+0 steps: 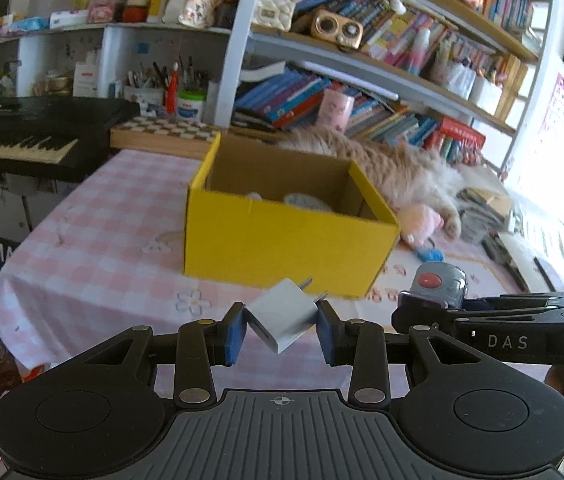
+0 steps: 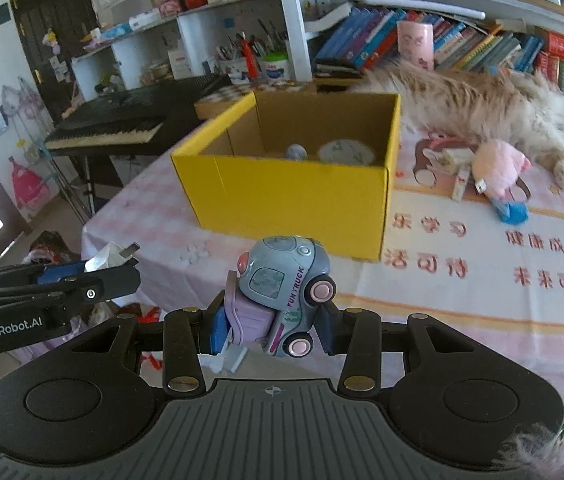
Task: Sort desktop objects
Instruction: 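Carry the plug with the left tool toward the yellow box while the right tool carries the truck, then lower the plug into the box and open the left tool while the right tool releases the truck inside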
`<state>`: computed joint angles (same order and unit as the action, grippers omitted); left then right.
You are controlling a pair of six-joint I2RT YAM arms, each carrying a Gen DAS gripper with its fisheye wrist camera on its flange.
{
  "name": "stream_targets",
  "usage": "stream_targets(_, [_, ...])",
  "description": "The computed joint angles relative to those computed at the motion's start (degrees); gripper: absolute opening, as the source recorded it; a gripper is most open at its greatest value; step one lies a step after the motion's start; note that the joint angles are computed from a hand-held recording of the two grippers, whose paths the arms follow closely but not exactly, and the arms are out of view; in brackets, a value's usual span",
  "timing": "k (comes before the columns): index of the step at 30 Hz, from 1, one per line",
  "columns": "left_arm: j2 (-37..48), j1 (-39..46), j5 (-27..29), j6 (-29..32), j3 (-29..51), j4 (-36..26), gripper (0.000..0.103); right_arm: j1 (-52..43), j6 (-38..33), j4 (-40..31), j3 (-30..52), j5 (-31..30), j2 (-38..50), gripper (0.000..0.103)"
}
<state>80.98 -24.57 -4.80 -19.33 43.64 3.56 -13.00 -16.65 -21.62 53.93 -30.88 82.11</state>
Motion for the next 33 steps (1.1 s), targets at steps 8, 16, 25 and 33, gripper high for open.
stream_targets(8, [4.66, 1.91, -0.15, 1.32, 5.38, 3.15, 0.036, 1.77, 2.29, 1.18, 7.94, -1.23, 5.05, 0.039])
stream_targets(16, [13.0, 3.98, 0.78, 3.55, 14.99, 3.73, 0.036, 2.54, 4.02, 3.43, 18.06, -1.97, 13.48, 0.039])
stream_targets(25, [24.57, 5.13, 0.36, 5.06, 29.39, 3.08, 0.036, 3.14, 1.06, 0.91, 32.35, -2.61, 25.22, 0.04])
stream_targets(33, [34.08, 5.34, -0.82, 5.08, 42.09, -3.21, 0.036, 4.53, -5.16, -6.61, 47.13, -2.8, 37.13, 0.04])
